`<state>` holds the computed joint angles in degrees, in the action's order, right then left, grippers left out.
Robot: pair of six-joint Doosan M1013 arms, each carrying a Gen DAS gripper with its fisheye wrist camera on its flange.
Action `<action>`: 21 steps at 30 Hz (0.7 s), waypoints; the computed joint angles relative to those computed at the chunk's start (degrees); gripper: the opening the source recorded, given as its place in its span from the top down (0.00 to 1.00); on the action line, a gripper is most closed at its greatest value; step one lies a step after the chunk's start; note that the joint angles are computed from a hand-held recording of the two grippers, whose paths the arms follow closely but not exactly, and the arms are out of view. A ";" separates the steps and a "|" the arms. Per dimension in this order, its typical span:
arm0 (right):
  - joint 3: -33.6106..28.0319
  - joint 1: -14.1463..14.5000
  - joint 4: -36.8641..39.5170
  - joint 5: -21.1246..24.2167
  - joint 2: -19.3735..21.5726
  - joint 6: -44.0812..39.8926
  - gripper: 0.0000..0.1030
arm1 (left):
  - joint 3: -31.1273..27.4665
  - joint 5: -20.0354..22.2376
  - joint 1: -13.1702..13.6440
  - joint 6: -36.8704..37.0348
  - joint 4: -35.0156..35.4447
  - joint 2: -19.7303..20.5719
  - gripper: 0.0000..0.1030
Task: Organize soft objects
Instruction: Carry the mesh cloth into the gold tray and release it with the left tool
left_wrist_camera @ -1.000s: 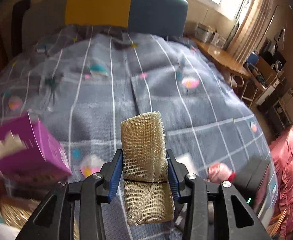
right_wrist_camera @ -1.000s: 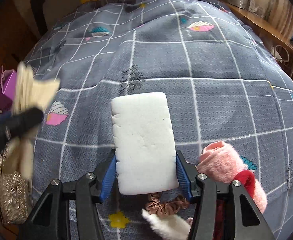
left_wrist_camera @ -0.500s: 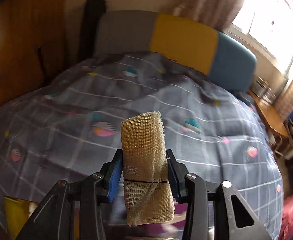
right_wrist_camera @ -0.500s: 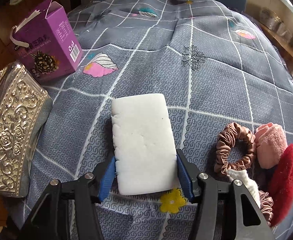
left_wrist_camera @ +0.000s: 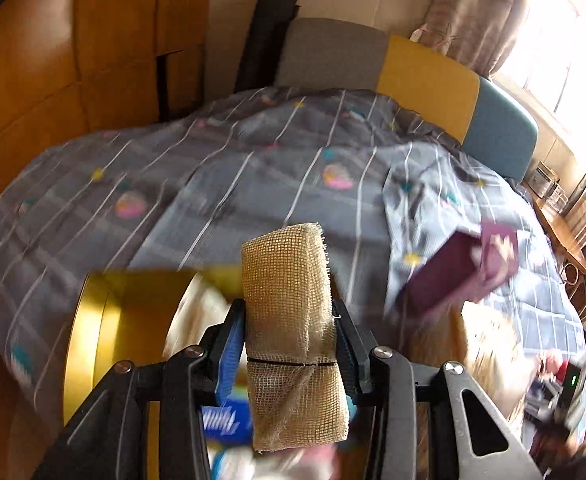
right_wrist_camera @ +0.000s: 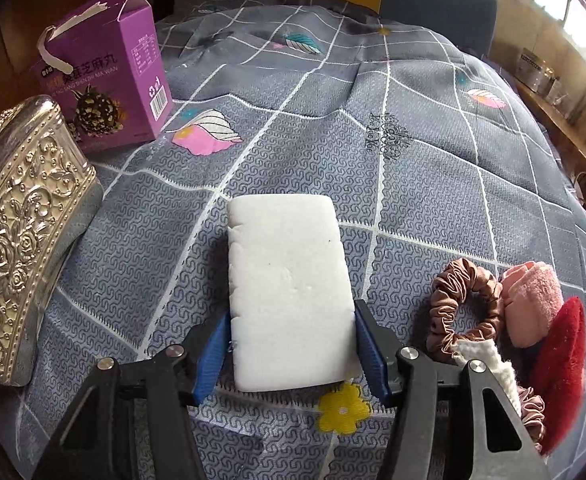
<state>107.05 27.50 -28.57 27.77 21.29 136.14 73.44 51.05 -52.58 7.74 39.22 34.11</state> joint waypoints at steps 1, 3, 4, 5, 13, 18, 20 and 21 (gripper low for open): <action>0.46 0.09 -1.00 -0.44 -0.38 0.97 0.41 | 1.36 0.41 -0.56 -1.81 1.27 -0.53 0.60; 1.16 0.36 -3.61 -1.43 -0.66 4.00 0.40 | 3.85 1.50 -1.94 -5.04 4.23 -1.54 0.60; 1.30 0.57 -5.39 -1.46 -0.69 5.93 0.40 | 4.97 1.83 -2.53 -6.35 5.48 -2.05 0.60; 1.60 0.88 -7.18 -1.54 -0.81 7.90 0.40 | 5.91 2.47 -3.12 -7.62 6.86 -2.44 0.60; 2.40 2.78 -17.65 0.07 -0.79 20.29 0.40 | 10.10 6.76 -6.46 -11.25 13.81 -4.62 0.60; 2.88 2.89 -19.57 -0.29 -0.96 23.18 0.40 | 11.64 7.00 -7.40 -12.29 14.79 -5.63 0.60; 2.88 2.88 -19.90 -0.23 -0.95 23.58 0.40 | 12.12 7.33 -7.69 -13.03 15.30 -5.89 0.60; 2.86 2.85 -20.06 -0.18 -0.93 23.75 0.39 | 12.25 7.42 -7.73 -13.05 15.42 -5.92 0.60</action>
<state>109.91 30.35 -48.62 27.59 20.36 159.89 85.69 58.47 -60.31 -5.31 54.64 28.19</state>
